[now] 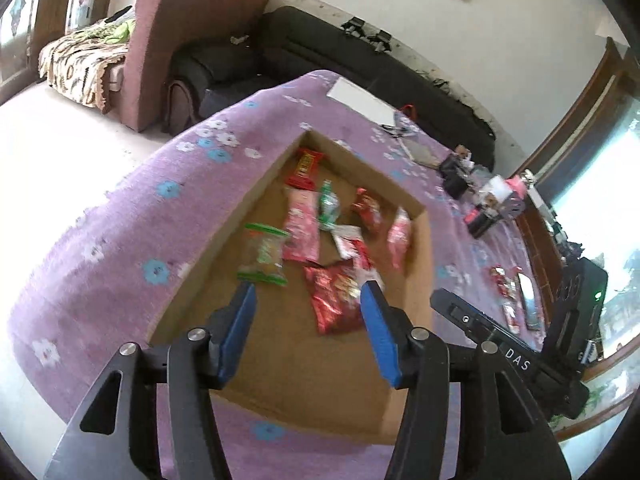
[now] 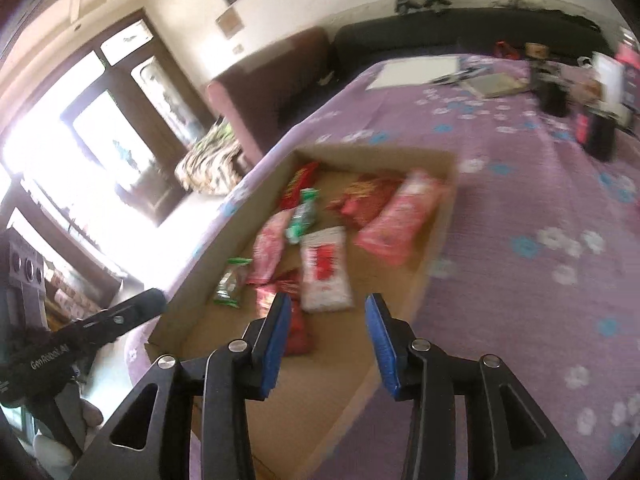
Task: Organize snacks
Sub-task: 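Move both tools back over the table toward the small red candies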
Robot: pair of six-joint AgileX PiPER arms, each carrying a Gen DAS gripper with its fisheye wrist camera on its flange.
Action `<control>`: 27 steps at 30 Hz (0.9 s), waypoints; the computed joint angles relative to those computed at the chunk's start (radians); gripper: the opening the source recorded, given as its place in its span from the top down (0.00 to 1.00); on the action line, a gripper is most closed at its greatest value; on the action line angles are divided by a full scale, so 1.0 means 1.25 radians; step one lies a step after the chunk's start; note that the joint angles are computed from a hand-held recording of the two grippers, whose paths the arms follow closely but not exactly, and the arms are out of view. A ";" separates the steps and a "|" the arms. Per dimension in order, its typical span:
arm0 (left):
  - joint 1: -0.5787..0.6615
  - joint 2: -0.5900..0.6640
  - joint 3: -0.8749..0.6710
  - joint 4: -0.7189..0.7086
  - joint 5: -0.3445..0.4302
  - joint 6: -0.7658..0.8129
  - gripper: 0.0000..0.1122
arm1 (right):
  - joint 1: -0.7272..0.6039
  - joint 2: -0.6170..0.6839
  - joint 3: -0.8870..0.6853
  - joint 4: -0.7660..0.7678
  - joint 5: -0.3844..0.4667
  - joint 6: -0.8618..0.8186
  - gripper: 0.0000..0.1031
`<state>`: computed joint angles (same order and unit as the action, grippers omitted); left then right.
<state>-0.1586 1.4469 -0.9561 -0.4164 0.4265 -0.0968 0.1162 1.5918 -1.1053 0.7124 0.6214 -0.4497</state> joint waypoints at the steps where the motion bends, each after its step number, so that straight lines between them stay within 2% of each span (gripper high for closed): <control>1: -0.010 -0.005 0.005 -0.013 -0.003 0.005 0.53 | -0.026 -0.016 0.022 0.014 0.002 -0.020 0.59; 5: -0.068 -0.020 0.006 0.001 -0.005 -0.016 0.53 | -0.165 -0.073 0.099 0.052 0.030 -0.107 0.59; 8: -0.116 -0.018 -0.004 0.031 -0.009 -0.048 0.53 | -0.299 -0.085 0.107 0.036 0.050 -0.141 0.59; 11: -0.164 -0.006 -0.018 0.072 -0.015 -0.092 0.53 | -0.437 -0.053 0.058 0.021 0.057 -0.150 0.58; 14: -0.207 0.014 -0.038 0.100 -0.012 -0.121 0.53 | -0.512 0.005 -0.028 -0.013 0.049 -0.117 0.58; 17: -0.247 0.034 -0.058 0.131 -0.002 -0.150 0.53 | -0.549 0.088 -0.150 -0.058 0.068 -0.054 0.58; 20: -0.276 0.048 -0.075 0.165 0.013 -0.180 0.53 | -0.535 0.175 -0.270 -0.167 0.062 0.067 0.58; 23: -0.287 0.056 -0.084 0.180 0.023 -0.192 0.53 | -0.527 0.269 -0.392 -0.242 0.086 0.158 0.58; 27: -0.293 0.061 -0.090 0.214 0.032 -0.221 0.53 | -0.525 0.341 -0.474 -0.280 0.111 0.214 0.58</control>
